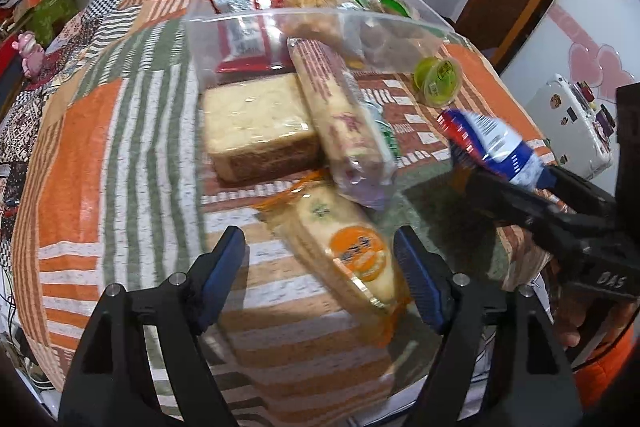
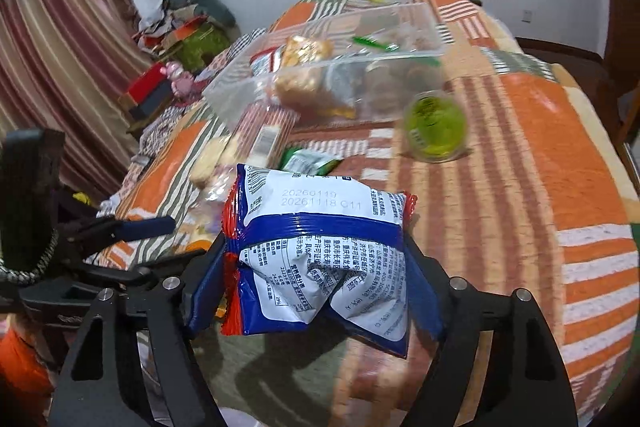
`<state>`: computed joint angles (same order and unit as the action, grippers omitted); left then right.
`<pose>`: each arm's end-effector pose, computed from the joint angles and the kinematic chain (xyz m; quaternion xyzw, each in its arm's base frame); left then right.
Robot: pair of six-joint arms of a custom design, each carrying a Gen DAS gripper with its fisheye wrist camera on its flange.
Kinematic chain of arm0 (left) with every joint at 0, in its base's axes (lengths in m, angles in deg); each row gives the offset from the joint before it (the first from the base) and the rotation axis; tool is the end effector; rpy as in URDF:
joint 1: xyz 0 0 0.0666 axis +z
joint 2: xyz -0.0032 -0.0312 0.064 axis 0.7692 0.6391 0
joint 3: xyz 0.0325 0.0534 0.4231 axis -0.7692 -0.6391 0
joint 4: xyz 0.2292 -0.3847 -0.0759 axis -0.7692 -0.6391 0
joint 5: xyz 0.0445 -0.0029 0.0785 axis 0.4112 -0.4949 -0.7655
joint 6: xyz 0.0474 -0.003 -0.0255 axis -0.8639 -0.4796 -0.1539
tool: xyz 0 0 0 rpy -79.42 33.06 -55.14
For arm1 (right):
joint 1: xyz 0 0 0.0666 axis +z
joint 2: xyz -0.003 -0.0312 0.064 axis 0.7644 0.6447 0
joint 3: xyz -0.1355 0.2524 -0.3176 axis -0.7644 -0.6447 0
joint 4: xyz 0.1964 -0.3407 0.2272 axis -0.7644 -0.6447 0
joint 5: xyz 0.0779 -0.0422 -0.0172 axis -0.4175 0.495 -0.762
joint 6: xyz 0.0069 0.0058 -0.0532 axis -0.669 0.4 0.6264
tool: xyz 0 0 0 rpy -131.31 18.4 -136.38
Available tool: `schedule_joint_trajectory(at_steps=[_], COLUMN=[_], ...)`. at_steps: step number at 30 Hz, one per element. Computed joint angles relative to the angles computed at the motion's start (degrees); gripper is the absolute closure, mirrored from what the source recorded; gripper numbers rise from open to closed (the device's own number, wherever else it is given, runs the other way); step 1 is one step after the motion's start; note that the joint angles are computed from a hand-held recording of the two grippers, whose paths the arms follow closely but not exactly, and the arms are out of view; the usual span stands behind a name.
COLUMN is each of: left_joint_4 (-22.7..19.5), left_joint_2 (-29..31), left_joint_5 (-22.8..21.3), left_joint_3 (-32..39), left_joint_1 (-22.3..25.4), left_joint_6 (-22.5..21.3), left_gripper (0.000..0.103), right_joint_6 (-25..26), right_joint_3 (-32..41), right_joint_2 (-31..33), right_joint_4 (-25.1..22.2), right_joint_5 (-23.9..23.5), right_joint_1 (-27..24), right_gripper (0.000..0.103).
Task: Organize snacks
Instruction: 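Grasp the blue-white bag with right tool while left tool grasps orange-labelled cake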
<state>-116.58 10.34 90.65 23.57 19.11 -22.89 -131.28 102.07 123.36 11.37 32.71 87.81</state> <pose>0.4867 -0.3054 0.4809 0.3322 0.9067 -0.1703 0.1962 0.3403 0.2509 0.5274 0.1745 0.9139 0.1359 0.3403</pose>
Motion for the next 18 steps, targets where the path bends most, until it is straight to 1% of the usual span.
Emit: schedule_joint_trajectory(at_steps=[3, 7, 9, 11, 12, 14, 15, 16, 18], left_joint_4=[1.2, 3.9, 4.9, 5.9, 6.1, 6.5, 6.7, 7.0, 7.6], left_joint_2=[0.1, -0.5, -0.7, -1.0, -1.0, -0.7, -0.6, -0.7, -1.0], left_joint_5=[-1.3, -3.9, -4.6, -4.8, -5.3, -5.2, -4.7, -4.6, -4.3], left_joint_3=[-0.6, -2.4, -3.2, -3.9, -4.0, -4.0, -4.0, -4.0, -4.2], left_joint_1=[-1.1, -1.7, -1.4, -0.8, -0.5, 0.3, 0.7, 0.9, 1.2], left_joint_6=[-0.5, -1.6, -1.8, -1.5, -1.5, -1.5, -1.0, -0.8, -0.8], left_gripper=[0.026, 0.026, 0.027, 0.033, 0.041, 0.049, 0.056, 0.068, 0.069], right_joint_6=[-0.8, -1.5, -1.7, -1.8, -1.8, -1.7, -1.6, -1.5, -1.4], right_joint_3=[-0.2, -0.5, -0.4, -0.3, -0.3, -0.2, -0.1, 0.1, 0.3], right_joint_2=[-0.9, -1.5, -1.3, -1.3, -1.3, -1.2, -1.0, -0.8, -0.6], right_joint_4=[-1.1, -1.8, -1.8, -1.7, -1.7, -1.6, -1.6, -1.6, -1.6], right_joint_5=[1.6, 1.7, 2.1, 2.1, 2.1, 2.0, 2.0, 1.9, 1.8], right_joint_1=[0.0, -0.4, -0.3, -0.4, -0.4, -0.5, -0.6, -0.6, -0.6], right_gripper=[0.028, 0.028, 0.028, 0.028, 0.028, 0.028, 0.028, 0.028, 0.028])
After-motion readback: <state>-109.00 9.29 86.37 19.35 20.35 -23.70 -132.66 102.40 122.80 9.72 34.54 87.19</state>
